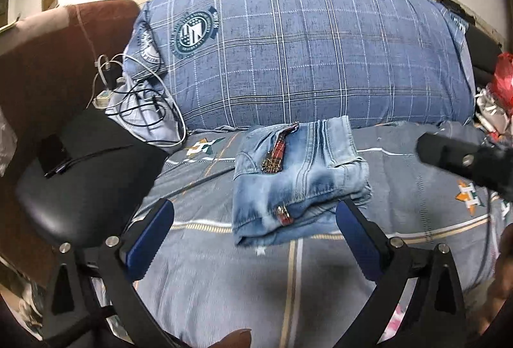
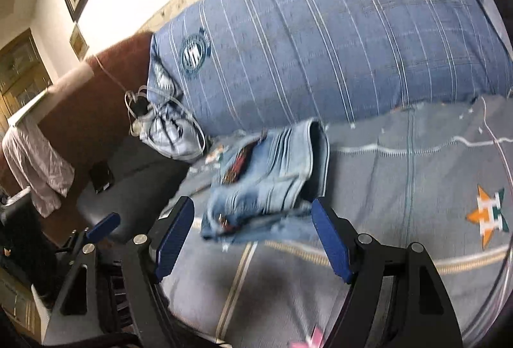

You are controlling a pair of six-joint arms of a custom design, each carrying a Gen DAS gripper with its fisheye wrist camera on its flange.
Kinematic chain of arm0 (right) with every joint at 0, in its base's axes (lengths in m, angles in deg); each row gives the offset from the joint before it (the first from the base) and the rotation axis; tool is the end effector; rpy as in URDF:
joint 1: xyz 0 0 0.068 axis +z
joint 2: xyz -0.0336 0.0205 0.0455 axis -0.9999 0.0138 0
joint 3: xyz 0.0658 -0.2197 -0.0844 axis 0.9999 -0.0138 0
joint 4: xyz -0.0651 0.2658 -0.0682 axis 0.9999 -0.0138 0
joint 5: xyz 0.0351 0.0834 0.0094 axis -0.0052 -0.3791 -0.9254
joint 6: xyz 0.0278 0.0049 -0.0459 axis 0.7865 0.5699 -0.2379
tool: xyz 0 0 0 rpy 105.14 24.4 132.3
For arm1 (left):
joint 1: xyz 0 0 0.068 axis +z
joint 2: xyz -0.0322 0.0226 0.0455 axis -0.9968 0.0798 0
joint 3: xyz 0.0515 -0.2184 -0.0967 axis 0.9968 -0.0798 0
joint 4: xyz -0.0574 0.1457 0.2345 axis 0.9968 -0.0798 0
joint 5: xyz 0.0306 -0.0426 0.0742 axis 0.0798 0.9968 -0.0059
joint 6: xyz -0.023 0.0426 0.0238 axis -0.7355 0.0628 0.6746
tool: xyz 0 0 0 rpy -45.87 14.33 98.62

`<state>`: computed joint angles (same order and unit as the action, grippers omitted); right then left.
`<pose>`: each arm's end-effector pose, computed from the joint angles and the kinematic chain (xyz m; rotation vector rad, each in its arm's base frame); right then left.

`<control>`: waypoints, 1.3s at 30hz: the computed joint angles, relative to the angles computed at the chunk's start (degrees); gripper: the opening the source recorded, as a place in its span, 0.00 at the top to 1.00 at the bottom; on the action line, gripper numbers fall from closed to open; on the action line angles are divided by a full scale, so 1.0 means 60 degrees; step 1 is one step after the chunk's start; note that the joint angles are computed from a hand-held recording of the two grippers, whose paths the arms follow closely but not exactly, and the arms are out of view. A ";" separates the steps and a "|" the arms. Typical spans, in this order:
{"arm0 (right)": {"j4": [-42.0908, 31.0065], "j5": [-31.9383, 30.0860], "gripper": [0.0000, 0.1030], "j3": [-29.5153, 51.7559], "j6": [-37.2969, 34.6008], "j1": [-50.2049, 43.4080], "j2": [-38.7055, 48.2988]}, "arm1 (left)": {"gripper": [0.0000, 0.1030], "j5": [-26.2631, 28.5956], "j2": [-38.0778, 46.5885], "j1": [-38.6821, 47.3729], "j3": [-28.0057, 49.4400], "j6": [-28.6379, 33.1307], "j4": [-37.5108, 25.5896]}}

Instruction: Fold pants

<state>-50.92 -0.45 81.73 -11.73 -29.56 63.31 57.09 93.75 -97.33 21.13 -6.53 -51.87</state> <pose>0.1123 0.1370 0.2112 0.5173 2.0564 0.1881 0.2853 -0.0661 0.2064 0.5534 2.1026 -0.1739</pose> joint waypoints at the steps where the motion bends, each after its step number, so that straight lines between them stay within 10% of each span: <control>1: 0.0237 0.0145 0.26 -0.0296 -0.0006 -0.0035 -0.0119 | 0.02 0.0043 0.0356 -0.0001 0.0033 0.0001 0.0175; 7: 0.2255 -0.1762 0.25 -0.1775 -0.0976 -0.1567 -0.0162 | 0.02 0.0360 0.2190 0.0059 0.1004 -0.0330 -0.0494; 39: 0.2972 -0.2143 0.25 -0.1612 -0.1110 -0.1660 0.0677 | 0.02 0.0236 0.2371 0.0267 0.1367 -0.0119 -0.1039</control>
